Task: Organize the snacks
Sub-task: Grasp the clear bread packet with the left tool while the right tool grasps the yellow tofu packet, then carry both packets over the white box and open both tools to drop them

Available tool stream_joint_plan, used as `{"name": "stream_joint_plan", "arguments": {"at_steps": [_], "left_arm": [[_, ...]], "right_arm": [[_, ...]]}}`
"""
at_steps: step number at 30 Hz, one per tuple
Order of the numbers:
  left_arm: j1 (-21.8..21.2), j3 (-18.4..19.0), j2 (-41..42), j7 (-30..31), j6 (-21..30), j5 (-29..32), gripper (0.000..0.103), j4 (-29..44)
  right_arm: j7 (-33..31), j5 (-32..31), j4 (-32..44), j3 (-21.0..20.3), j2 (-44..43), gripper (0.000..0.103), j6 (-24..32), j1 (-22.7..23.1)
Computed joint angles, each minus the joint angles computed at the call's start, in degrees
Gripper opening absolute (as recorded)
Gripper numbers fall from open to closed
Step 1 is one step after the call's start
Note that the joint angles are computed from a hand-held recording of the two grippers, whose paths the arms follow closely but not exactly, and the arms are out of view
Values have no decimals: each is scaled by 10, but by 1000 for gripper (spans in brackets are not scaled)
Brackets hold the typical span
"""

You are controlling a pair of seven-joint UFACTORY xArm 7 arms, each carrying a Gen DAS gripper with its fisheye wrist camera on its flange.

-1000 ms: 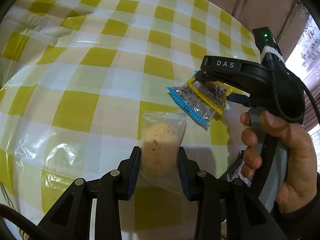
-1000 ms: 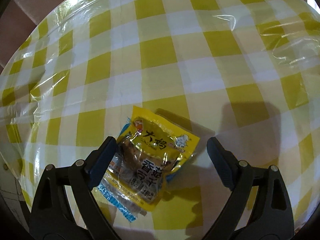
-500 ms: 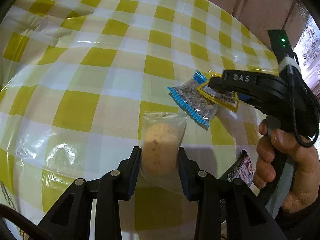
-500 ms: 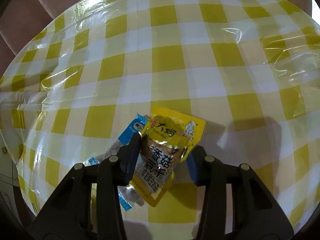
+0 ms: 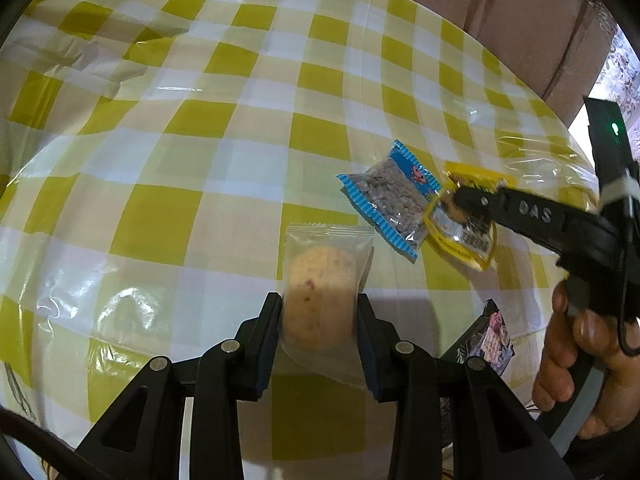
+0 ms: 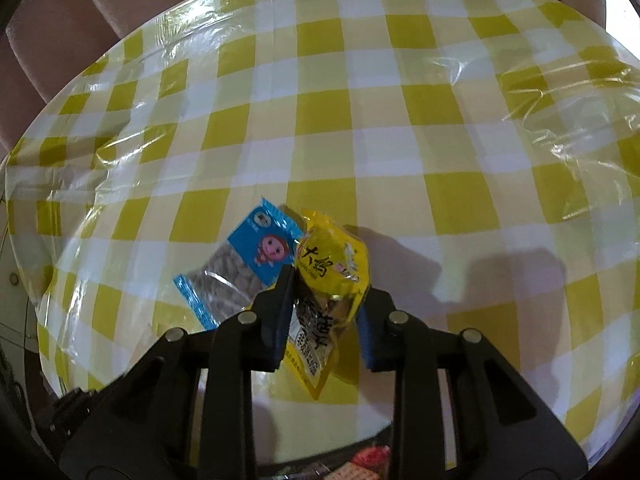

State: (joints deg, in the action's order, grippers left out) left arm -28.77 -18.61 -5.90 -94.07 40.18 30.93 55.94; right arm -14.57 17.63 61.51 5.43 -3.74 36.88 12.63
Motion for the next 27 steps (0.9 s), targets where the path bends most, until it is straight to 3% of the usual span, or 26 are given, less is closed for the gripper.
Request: {"name": "stream_joint_plan", "arguments": {"at_steps": [3,4,19,27], "left_arm": [[0,-1,0,-2,6,5,37,2],[0,-1,0,-2,7,6,37,3],[-11,-13,-1,-44,51,52,37,18],[-39,-23,29,-57,109,79,37,79]], "right_arm": [[-18,10,-18,-6,-18,31,4,-3],[-28,18,-23,-10,-24,22,9,-4],[-118,89,-75,-46,-104,22,37,-9],[-137,100,-90,-68,-140,22,47,-20]]}}
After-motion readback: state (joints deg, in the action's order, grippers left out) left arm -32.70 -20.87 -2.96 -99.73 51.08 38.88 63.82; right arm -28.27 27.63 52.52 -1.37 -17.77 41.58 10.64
